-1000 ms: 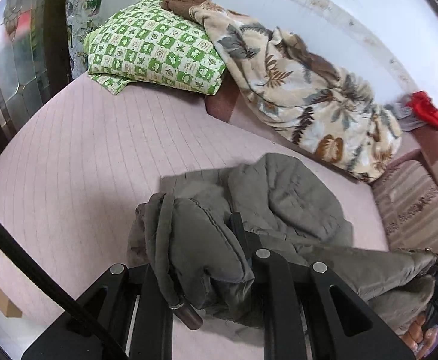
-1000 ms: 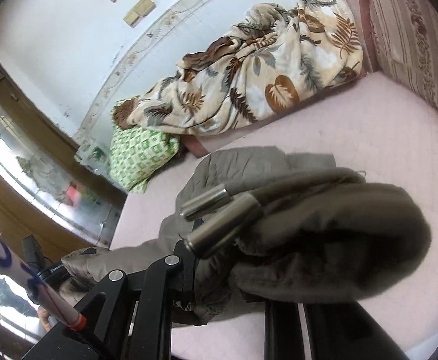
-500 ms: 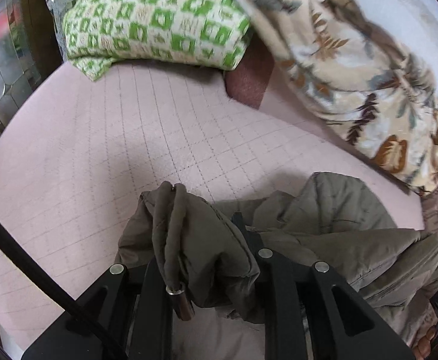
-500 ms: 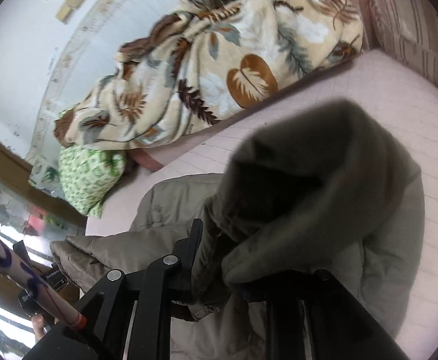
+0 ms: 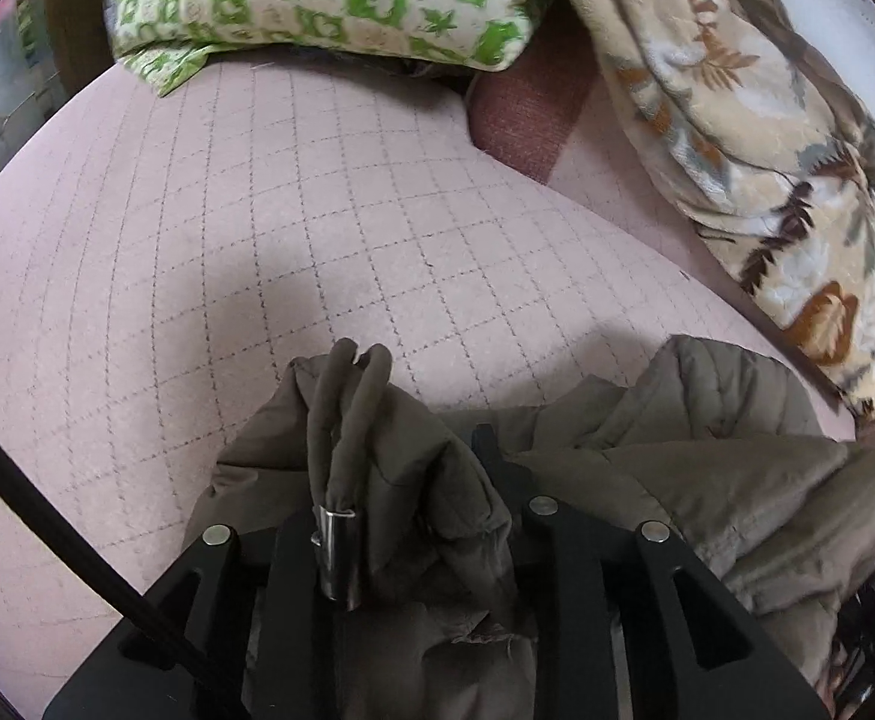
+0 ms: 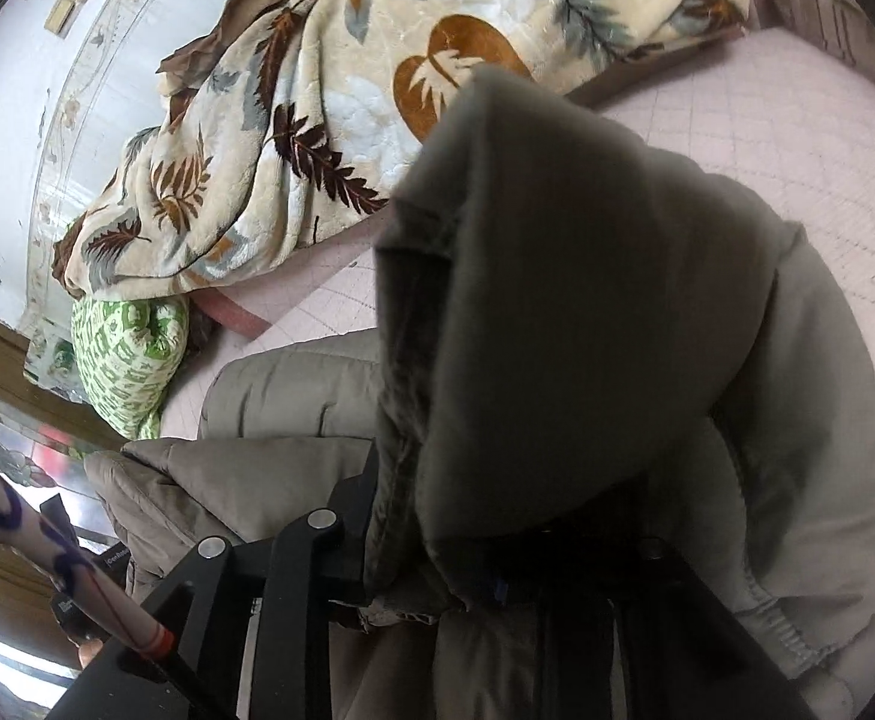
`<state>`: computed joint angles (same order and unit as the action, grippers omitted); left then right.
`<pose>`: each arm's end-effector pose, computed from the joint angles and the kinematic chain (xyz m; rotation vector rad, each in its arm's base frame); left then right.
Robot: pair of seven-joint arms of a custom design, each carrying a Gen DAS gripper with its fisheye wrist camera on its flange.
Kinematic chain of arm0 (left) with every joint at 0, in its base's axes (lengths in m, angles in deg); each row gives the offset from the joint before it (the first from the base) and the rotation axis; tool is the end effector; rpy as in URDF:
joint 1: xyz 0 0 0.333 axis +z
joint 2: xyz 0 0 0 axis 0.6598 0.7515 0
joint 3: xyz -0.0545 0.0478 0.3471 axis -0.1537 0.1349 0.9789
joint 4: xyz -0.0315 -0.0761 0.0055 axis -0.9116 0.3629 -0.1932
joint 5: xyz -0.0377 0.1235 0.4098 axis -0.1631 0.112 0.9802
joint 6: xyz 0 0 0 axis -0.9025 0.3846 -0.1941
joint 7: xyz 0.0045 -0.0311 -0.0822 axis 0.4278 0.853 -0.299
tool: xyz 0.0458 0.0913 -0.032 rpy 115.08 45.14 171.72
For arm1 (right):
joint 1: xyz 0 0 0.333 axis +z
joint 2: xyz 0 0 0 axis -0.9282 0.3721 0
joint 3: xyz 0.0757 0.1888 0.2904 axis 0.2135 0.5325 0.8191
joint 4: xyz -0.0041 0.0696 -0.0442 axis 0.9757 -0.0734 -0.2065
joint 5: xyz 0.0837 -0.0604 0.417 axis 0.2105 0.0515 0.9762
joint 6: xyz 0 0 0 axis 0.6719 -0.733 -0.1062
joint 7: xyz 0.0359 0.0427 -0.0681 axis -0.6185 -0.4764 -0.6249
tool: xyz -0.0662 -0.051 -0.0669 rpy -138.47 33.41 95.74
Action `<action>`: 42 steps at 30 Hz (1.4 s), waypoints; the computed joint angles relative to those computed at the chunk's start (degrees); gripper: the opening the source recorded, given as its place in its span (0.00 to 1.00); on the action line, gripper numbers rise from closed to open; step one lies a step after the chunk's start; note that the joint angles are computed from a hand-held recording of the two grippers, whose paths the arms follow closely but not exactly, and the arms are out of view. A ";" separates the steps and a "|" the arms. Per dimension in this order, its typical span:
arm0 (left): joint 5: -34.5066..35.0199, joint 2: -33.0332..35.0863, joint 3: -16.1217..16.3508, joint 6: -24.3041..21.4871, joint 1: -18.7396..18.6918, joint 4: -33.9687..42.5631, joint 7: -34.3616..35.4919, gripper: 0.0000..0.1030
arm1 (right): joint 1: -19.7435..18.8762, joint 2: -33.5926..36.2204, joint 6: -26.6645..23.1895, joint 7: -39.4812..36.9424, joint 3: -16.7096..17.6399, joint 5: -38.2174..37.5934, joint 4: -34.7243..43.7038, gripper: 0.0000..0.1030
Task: Fold large clothes
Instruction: 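Fold the held hem up over the jacket body toward the hood with both tools, then press the folded jacket flat and open both tools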
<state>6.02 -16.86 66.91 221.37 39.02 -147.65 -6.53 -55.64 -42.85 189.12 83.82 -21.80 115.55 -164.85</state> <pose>0.4316 -0.0491 0.4842 -2.4972 1.3465 -0.5741 0.5224 0.0893 0.4238 -1.5674 1.6522 0.1557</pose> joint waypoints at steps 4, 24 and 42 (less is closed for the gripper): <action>-4.29 -7.14 3.59 0.70 -2.67 -1.56 4.06 0.44 | -0.45 -0.89 -1.25 2.87 -0.20 -2.22 -0.25 0.33; 2.55 -25.53 -0.86 -12.51 -1.88 -7.99 -1.18 0.68 | 5.84 -21.12 8.70 8.98 7.17 -18.66 -9.28 0.61; -4.10 -23.25 5.57 -5.52 -0.20 -16.44 -1.77 0.86 | 8.83 4.92 25.81 33.02 12.65 -47.68 -0.57 0.72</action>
